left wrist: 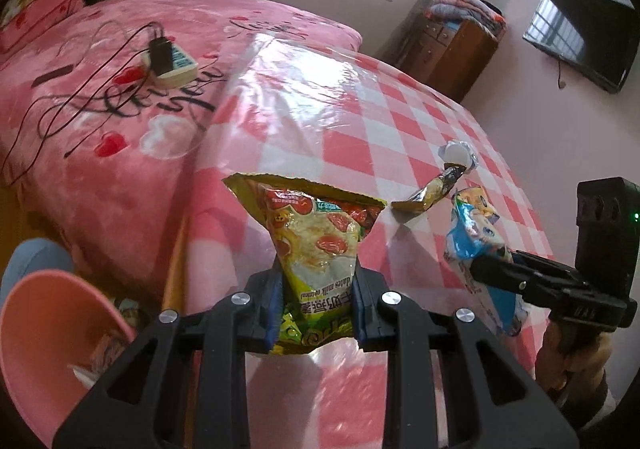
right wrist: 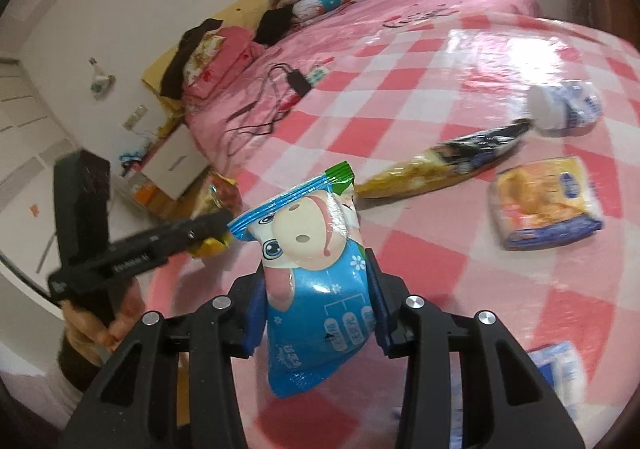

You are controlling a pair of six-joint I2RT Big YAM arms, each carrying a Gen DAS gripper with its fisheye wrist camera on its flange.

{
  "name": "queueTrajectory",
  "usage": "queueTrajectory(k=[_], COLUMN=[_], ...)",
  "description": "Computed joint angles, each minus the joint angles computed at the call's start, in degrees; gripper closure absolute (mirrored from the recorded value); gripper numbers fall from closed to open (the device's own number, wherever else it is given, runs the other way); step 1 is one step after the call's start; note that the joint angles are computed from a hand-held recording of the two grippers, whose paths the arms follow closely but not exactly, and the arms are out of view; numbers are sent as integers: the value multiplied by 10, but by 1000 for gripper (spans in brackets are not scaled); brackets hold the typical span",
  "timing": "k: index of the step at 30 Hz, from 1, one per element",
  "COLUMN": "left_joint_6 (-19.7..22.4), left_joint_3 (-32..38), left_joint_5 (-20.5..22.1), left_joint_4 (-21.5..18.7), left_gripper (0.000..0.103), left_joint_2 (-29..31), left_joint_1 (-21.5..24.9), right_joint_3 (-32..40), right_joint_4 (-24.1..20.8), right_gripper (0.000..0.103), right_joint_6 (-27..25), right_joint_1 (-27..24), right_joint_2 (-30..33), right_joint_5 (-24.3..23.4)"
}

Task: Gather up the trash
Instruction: 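Carry both bags to the pink bucket and open both tools over it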

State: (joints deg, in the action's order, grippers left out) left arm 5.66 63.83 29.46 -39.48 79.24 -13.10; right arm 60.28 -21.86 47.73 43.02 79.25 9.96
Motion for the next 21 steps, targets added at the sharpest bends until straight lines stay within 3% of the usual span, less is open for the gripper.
queueTrajectory(k=[13, 21], left_joint_6=[7, 7], left_joint_3=[-37, -46], left_joint_5=[32, 28], left_joint_4=[-8, -8], left_gripper=[74, 74], left_joint_2=[-37, -32], left_joint_1=[119, 200], right_joint_3=[131, 263], right_joint_4=[13, -40], right_gripper=[59, 59], right_joint_6=[-23, -62], right_joint_1=[24, 44], right_joint_2=[103, 198], right_joint_5=[-87, -131])
